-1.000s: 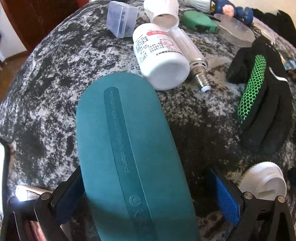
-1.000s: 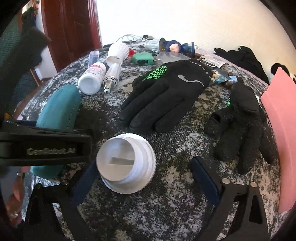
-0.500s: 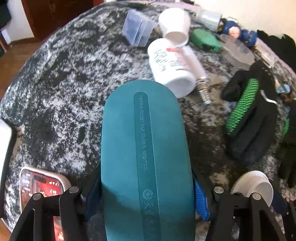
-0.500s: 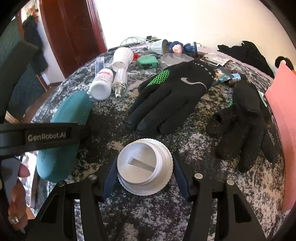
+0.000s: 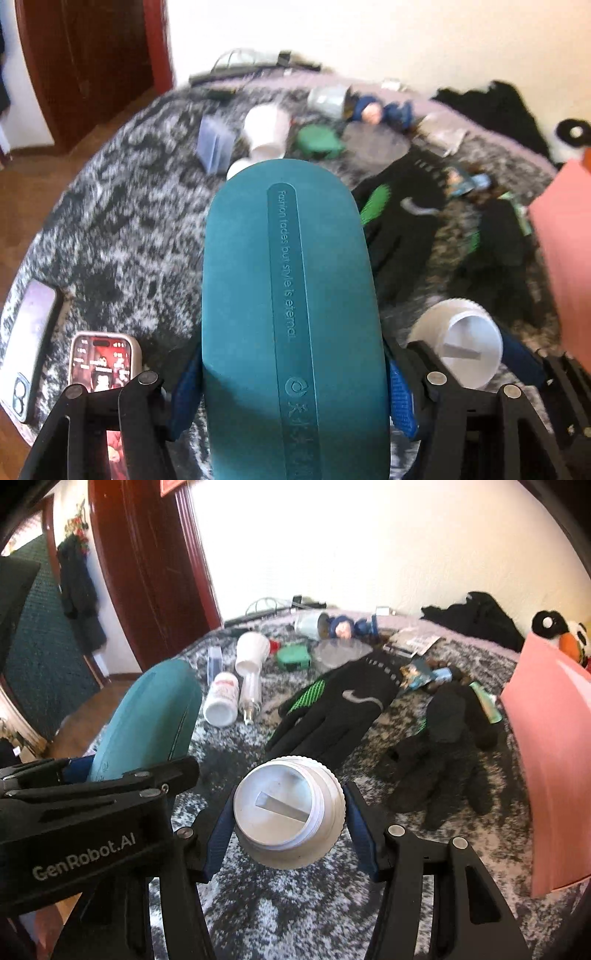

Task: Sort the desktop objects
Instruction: 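Carry the teal case and white cap over the pink box with both tools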

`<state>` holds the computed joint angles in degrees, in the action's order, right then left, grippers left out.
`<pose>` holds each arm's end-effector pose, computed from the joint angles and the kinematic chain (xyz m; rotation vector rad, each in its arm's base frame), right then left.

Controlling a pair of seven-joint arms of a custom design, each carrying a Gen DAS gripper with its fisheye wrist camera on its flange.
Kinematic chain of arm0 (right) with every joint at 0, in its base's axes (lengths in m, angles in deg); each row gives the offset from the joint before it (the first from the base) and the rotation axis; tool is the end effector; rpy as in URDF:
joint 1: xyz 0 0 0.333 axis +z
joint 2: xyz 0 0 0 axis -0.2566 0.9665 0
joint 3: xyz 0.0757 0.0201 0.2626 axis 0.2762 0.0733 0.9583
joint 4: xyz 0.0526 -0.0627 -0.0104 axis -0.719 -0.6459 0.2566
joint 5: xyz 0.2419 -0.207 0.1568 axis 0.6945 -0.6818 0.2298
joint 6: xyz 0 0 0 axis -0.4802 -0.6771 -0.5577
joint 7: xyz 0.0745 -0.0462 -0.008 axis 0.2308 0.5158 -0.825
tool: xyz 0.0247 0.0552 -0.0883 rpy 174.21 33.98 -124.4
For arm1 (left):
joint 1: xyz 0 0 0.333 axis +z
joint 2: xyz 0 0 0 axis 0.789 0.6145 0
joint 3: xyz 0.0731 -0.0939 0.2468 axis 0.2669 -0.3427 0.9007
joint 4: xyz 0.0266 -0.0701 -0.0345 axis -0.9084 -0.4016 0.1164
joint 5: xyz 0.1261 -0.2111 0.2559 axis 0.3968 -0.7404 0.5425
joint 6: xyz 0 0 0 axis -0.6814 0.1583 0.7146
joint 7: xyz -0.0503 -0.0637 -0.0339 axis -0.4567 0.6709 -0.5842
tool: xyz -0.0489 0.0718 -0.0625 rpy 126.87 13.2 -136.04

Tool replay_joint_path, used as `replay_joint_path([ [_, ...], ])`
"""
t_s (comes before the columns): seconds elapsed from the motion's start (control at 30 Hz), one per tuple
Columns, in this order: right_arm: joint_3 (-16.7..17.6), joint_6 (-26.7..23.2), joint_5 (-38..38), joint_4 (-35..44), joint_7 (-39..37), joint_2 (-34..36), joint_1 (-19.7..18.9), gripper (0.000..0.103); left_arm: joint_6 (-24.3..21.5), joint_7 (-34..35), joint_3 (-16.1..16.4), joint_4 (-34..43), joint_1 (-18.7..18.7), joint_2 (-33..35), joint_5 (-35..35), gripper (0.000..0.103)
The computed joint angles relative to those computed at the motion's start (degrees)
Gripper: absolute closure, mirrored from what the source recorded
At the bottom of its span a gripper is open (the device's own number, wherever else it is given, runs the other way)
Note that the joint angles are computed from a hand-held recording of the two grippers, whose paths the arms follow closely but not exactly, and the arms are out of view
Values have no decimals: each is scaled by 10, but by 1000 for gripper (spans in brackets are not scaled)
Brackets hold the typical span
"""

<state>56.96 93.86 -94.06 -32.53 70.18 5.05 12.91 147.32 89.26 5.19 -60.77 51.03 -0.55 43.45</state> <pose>0.5828 0.2673 0.3982 -1.5717 1.8690 -0.6540 0.6587 -0.1106 0.4236 -1.6494 2.1543 -0.7663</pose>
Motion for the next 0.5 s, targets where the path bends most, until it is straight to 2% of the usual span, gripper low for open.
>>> replay_joint_path([
  [0.13, -9, 8, -45, -45, 45, -53, 7, 43, 41, 32, -20, -54, 9, -47, -27, 34],
  [0.23, -8, 3, -114, -79, 99, -98, 6, 43, 54, 57, -31, -79, 13, -73, -55, 34],
  [0.4, 10, -39, -229, -140, 180, -180, -7, 43, 70, 104, -47, -109, 10, -111, -112, 34],
  [0.5, 29, -71, -276, -180, 216, -232, -26, 43, 84, 122, -49, -120, -4, -124, -132, 34],
])
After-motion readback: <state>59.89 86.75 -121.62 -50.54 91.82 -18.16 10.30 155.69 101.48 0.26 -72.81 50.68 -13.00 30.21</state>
